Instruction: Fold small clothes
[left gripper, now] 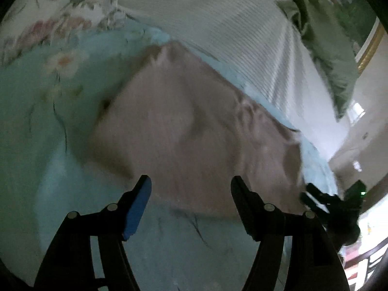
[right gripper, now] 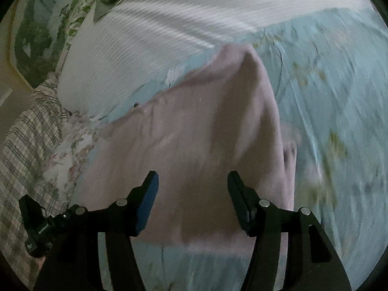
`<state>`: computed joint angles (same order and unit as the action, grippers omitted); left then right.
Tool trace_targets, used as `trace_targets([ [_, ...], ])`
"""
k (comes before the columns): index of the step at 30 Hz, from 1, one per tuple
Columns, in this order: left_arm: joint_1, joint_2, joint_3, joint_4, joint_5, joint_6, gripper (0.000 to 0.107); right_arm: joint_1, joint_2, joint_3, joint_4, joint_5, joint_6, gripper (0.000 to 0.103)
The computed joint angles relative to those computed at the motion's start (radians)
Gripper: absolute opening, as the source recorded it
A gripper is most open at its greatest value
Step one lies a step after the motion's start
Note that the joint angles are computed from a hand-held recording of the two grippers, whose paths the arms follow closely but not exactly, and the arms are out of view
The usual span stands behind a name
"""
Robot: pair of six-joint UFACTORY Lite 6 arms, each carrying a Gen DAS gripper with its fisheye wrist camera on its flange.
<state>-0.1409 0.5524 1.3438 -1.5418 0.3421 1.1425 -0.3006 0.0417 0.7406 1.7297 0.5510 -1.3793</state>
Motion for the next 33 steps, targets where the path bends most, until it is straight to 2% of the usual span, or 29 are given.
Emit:
trace_targets([
  [4,0.002,-0.043,-0.124,-0.114,0.045,0.098,0.071,-0.015,-0.065,-0.085,-0.028,0.014,0.025,0.061],
  [11,0.013,0.025,-0.106,-0.167,0.077,0.079,0.072,-0.032,-0.159,-0.153,-0.076,0.029,0.077,0.065],
  [17,0.054,0.147,0.045,-0.182,0.062,0.028,0.072,-0.022,-0.169,-0.170,-0.084,0.038,0.088,0.066],
  [23,0.102,0.338,0.344,-0.040,0.015,-0.208,0.071,-0.008,-0.115,-0.112,-0.102,0.047,0.107,0.066],
  [25,0.097,0.390,0.436,0.082,-0.019,-0.331,0.064,-0.011,-0.080,-0.070,-0.120,0.057,0.119,0.066],
  [26,0.088,0.413,0.482,0.178,-0.041,-0.419,0.054,-0.013,-0.069,-0.055,-0.128,0.060,0.123,0.066],
  [27,0.080,0.432,0.525,0.258,-0.048,-0.481,0.038,-0.016,-0.055,-0.036,-0.137,0.063,0.128,0.066],
  [28,0.077,0.449,0.562,0.298,-0.034,-0.508,0.030,-0.024,-0.032,-0.005,-0.153,0.069,0.137,0.066],
  [29,0.077,0.452,0.576,0.296,-0.021,-0.500,0.015,-0.029,-0.018,0.013,-0.162,0.073,0.141,0.066],
  [31,0.051,0.408,0.545,0.270,-0.056,-0.457,0.010,-0.043,0.024,0.070,-0.200,0.085,0.163,0.066],
  [33,0.022,0.349,0.497,0.150,-0.069,-0.315,0.006,-0.057,0.071,0.140,-0.246,0.103,0.194,0.066],
])
